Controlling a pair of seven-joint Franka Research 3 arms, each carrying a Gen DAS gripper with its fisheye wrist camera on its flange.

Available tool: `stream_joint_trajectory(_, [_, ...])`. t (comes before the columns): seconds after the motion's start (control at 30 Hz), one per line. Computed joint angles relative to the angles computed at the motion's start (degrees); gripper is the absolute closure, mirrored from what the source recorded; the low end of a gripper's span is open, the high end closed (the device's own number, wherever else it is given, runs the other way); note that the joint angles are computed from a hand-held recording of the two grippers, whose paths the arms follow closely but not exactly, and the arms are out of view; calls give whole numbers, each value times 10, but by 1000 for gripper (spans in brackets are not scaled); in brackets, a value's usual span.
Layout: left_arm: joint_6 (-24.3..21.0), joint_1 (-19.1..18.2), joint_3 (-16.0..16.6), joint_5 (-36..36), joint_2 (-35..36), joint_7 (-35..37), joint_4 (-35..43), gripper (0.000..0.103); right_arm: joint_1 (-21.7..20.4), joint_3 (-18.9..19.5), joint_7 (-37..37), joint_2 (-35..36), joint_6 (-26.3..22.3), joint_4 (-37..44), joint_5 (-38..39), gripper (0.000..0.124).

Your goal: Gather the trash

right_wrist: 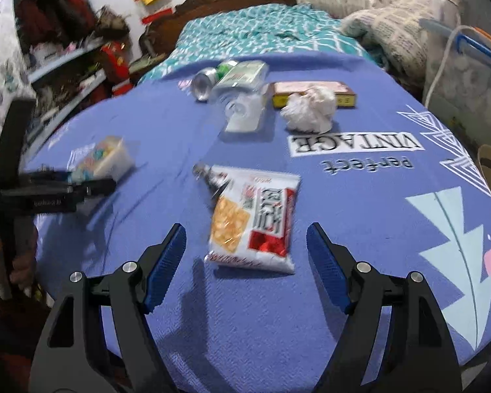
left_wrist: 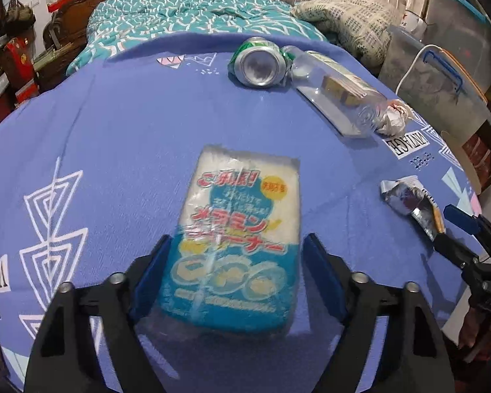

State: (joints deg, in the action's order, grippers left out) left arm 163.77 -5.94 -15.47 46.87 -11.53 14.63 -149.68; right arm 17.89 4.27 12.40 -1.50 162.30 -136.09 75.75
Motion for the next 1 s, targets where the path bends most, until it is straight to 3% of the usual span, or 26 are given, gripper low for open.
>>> stream_joint_trajectory(0.03, [-5,3,-5,14,-4,-8,-2,44,2,3,4,5,5,0,-8,49])
stream_joint_trajectory(0.1, [23,9,0,25,-13,-14,-16,46,5,6,-14,16,21,4,3,75])
stream_joint_trajectory(0.13, [31,9,2,22,-15,-15,-20,46,10,12,-36,18,48,3,19,77])
stream_joint_trajectory(0.17, [47,7,8,10,-21,-7,-28,47,11,14,-48,16,59,0,23,94])
stream_joint_trajectory(0.2, [62,7,10,0,-28,-1,-35,47,8,11,-46,12,49,-1,22,97])
stream_joint_trajectory(0.4, [175,21,-1,-32,-59,34,-53,47,-13,-12,-37,-16,-22,-4,57,103])
stream_joint_trajectory(0.53, [192,-30,25,-76,-30,96,-25,46,-26,-24,-29,-23,-51,-2,72,103])
stream_joint_trajectory(0.6, [186,-42,22,-94,-7,119,-4,46,-32,-28,-24,-19,-50,1,78,103])
stream_joint_trajectory(0.67, [179,-84,48,-141,24,172,20,46,-41,-32,-23,-11,-45,4,84,103])
stream_joint_trajectory(0.73, [174,-125,70,-201,56,240,46,46,-52,-37,-12,-1,-47,8,82,103])
stream_joint_trajectory(0.8, [160,-176,90,-317,92,362,80,46,-67,-44,-2,9,-54,12,83,103])
stream_joint_trajectory(0.87, [148,-186,72,-424,126,473,118,46,-83,-51,6,14,-63,15,90,102])
stream_joint_trajectory(1.0, [123,-153,12,-468,188,546,197,46,-114,-63,15,17,-72,21,102,103])
